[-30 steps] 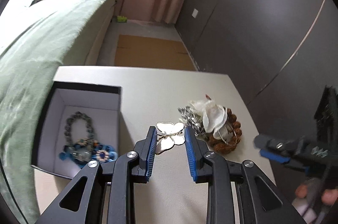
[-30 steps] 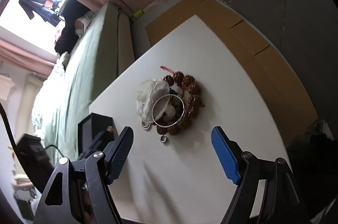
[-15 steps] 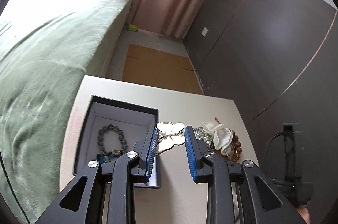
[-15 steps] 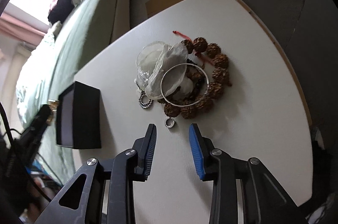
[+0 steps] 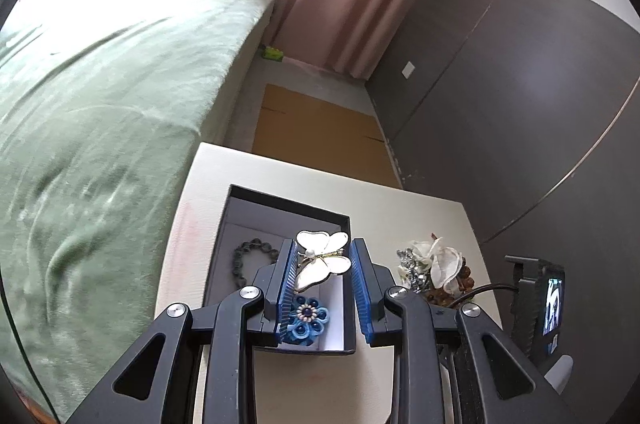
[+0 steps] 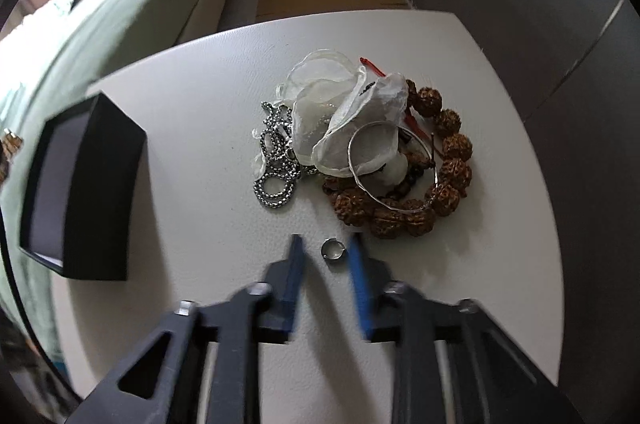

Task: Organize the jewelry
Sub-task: 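Carry the butterfly brooch over the box with the left tool while the right tool grasps a small silver ring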

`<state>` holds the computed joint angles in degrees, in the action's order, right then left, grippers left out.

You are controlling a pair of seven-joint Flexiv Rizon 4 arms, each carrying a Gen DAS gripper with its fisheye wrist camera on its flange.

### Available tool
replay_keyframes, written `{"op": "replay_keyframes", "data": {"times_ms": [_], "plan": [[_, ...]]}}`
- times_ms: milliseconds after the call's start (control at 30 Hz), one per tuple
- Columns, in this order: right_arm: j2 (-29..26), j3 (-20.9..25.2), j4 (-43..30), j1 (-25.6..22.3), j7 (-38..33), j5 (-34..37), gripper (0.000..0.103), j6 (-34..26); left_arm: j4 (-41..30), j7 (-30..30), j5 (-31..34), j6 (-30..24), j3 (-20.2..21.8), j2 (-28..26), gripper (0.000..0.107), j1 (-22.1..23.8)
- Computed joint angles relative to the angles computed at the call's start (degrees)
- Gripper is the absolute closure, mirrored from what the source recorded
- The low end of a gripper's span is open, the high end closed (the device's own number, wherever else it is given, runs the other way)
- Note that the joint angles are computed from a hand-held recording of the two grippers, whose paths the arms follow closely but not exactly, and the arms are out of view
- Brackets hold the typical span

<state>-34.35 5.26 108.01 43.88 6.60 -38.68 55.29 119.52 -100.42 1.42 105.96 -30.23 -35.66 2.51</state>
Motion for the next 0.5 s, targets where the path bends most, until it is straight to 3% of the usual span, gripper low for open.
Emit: {"op": "replay_keyframes", "data": {"times_ms": [200, 367, 433, 500], "plan": [[2.6, -2.6, 4.8, 1.0, 5.9, -4.8, 0.089, 8.1, 1.0, -0.5, 0.3, 0.4, 0.3, 0.7, 0.079, 0.4], [6.8, -8.4, 10.1, 2.9, 19.1, -19.5, 0.089, 18.0, 0.6, 0.1, 0.1, -0.6, 0.7, 0.4, 0.079, -0.3], [7.9, -9.6, 11.0, 2.7, 24.1, -25.7, 0.089, 20.2, 0.2, 0.6, 0.6, -0.9, -1.4, -0.6, 0.079, 1.4], [8.8, -10.5, 11.4, 2.2, 29.0, -31.9, 0.089, 22.3, -0.3, 0.5, -0.6, -2.5, -0.5, -0.3, 0.078, 0.3]]}}
